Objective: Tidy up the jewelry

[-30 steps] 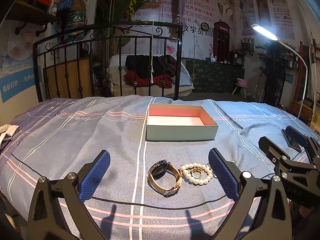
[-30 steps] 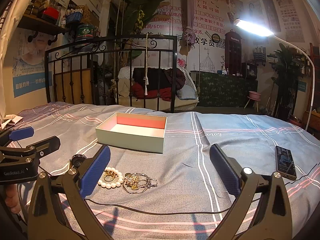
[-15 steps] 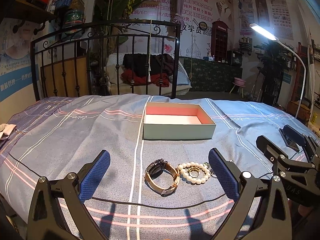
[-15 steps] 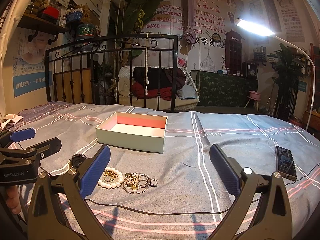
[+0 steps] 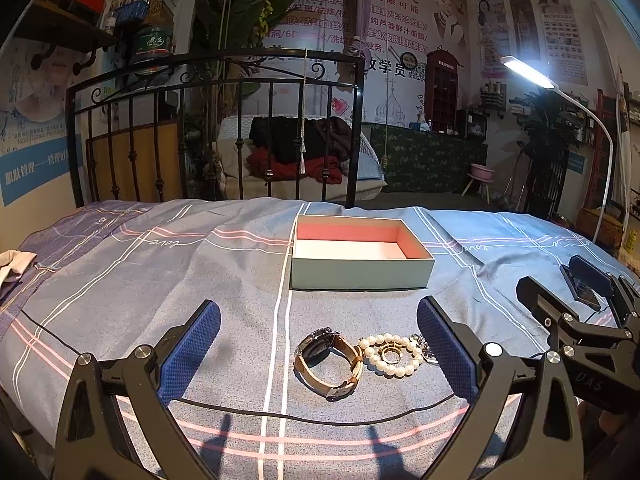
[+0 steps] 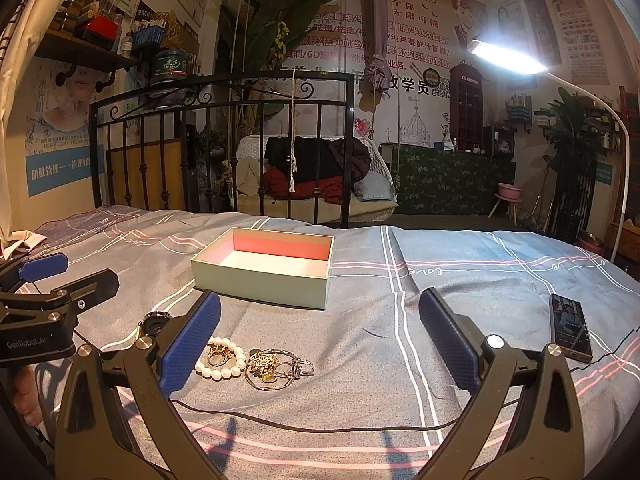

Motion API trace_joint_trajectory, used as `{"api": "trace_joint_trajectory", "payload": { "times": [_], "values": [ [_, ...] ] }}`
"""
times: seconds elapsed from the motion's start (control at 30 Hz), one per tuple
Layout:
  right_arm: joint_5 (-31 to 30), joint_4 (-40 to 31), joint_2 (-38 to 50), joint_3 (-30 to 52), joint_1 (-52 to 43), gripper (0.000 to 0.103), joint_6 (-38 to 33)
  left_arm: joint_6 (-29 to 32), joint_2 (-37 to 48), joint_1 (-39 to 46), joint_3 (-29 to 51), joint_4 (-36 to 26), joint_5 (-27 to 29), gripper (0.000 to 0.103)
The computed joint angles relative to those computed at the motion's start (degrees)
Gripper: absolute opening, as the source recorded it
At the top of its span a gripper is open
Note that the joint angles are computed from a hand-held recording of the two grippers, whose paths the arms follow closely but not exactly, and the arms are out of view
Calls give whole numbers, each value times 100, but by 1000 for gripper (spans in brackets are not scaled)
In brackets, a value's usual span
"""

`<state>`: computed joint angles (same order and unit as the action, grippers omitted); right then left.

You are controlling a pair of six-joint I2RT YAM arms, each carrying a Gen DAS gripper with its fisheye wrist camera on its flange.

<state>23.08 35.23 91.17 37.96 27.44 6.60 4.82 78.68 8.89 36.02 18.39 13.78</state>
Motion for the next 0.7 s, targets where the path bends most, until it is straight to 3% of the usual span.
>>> {"api": "trace_joint_trajectory", "payload": {
  "times": [0.3, 0.7],
  "values": [
    [-6, -74, -81, 14, -23, 97, 29, -15, -67, 11, -135, 263, 147, 96],
    [-41, -81, -96, 18, -51, 97, 34, 2, 4, 68, -44, 125, 235, 96]
  ]
}}
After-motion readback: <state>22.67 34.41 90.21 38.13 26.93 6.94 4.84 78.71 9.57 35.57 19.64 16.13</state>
